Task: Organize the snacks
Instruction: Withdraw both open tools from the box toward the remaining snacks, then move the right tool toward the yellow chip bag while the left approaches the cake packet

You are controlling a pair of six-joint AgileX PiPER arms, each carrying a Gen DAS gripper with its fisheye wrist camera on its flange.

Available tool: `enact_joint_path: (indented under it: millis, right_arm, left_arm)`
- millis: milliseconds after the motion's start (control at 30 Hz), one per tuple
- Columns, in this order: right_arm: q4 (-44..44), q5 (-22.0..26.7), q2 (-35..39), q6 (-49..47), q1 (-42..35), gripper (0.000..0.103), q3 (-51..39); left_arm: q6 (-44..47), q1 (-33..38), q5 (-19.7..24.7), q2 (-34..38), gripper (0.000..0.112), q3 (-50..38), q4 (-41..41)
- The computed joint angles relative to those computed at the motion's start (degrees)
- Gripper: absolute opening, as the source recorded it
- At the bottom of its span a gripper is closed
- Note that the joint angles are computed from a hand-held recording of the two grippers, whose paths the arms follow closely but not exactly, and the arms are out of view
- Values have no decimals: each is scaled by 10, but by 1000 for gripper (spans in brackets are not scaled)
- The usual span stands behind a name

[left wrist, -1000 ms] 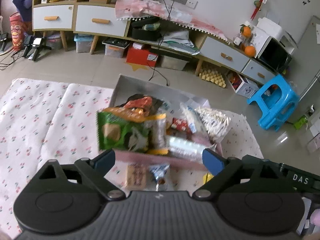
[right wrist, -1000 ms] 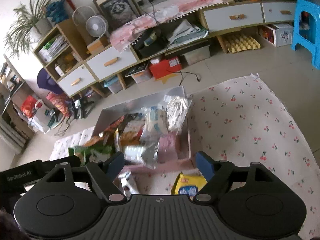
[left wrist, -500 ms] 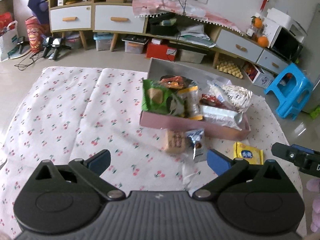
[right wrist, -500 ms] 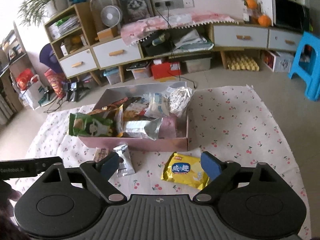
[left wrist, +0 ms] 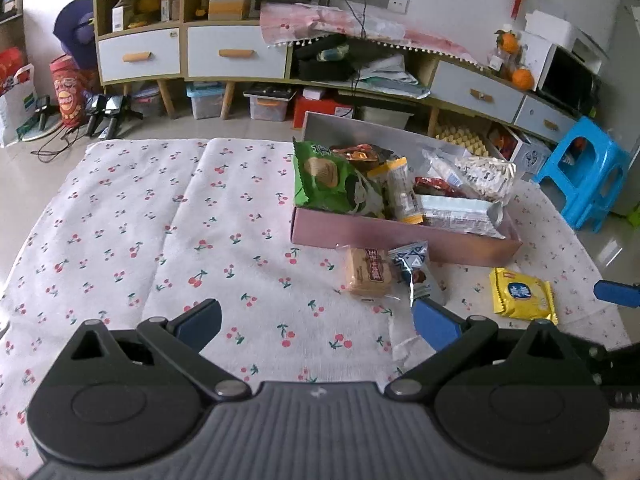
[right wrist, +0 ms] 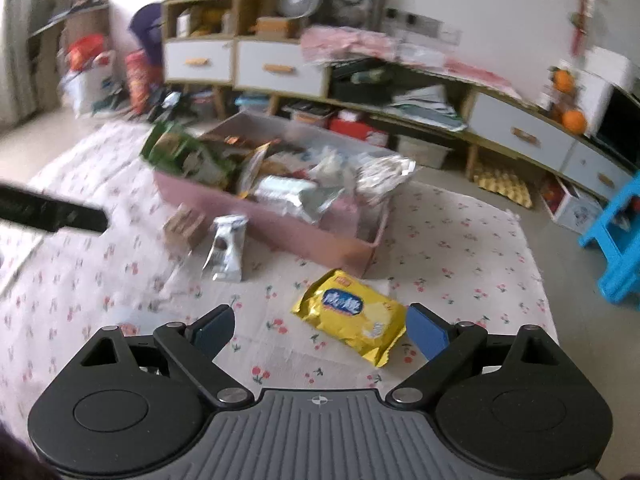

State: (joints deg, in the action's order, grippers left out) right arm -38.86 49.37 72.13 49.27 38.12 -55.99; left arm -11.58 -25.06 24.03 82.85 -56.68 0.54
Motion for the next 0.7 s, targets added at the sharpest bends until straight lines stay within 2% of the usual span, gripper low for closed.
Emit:
enact_joint_path:
  millis: [133,267,433,567,700]
  right_arm:
    - [38,-47,-15,-129,-22,94,32]
    - [91,-72,-27,-238,-76,94,58]
    - [141,-108,-20,-296,-169,94,72]
    - [215,-125,4,-365,-241,94,72]
    - [232,-153,19,-377,-259,99,81]
  left_arm:
    - [-16,-9,-21,24,99,2,-1]
    - [-76,-30,-32,50,99,-4,0]
    - [-196,-78,-30,81,99,-18,98]
    - [-238,-99,-20,99,99,-25,140]
    - [-284,-105,-27,100,99,-19,191]
